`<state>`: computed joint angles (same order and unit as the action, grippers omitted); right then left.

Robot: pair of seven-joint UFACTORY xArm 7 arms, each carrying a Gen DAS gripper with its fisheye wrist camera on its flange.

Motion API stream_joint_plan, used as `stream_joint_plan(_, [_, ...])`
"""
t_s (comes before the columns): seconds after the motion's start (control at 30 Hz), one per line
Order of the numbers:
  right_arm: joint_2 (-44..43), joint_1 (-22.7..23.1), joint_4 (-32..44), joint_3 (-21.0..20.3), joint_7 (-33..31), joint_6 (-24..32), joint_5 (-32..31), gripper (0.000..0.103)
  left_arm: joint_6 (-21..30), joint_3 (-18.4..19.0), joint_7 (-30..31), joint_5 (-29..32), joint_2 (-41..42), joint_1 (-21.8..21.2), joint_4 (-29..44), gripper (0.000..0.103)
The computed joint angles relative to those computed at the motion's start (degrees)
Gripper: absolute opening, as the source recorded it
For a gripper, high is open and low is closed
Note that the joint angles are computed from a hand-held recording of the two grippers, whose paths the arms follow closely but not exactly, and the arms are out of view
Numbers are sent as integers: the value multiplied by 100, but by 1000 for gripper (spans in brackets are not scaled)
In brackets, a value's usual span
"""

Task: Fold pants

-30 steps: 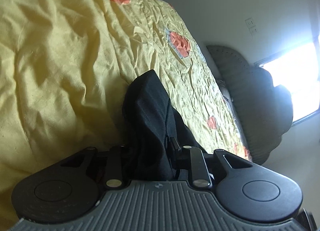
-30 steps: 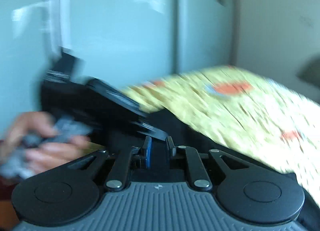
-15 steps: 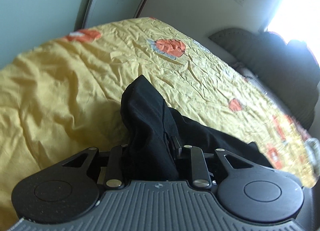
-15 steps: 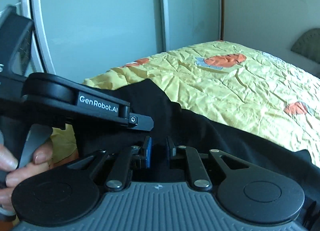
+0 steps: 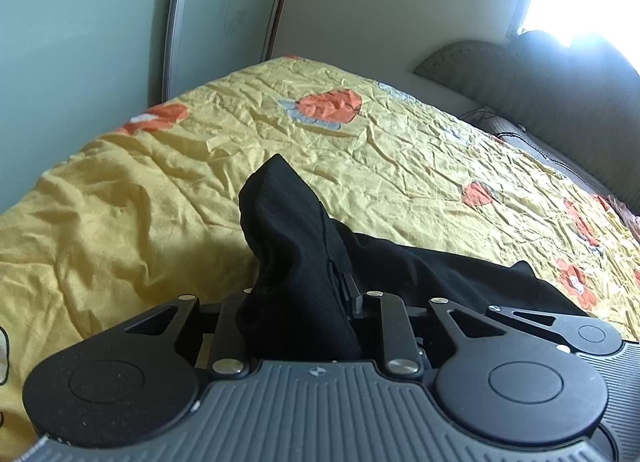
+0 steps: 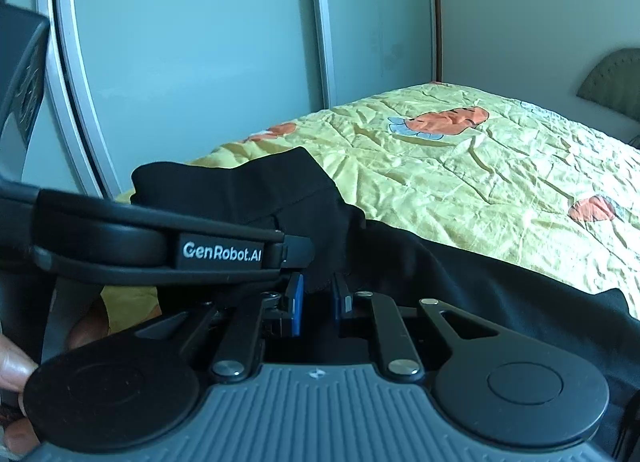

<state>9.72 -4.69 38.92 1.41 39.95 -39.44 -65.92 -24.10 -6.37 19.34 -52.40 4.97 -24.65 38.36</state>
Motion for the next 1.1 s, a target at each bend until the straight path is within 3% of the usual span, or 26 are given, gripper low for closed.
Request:
stream_joint_plan(0.23, [-217, -38, -278, -73, -123, -357, 207, 15, -361, -219, 999, -945, -55, -316, 243, 22])
stream_joint_plan(0.6, [-698, -413, -820, -476, 109, -1162, 247, 15, -963, -667, 1769, -1443, 16, -729, 691, 22])
stream_joint_plan(1.1, [-754, -1147, -1060, -970, 585, -2089, -130, 15, -1566, -993, 3178, -2341, 508, -1416, 1698, 22])
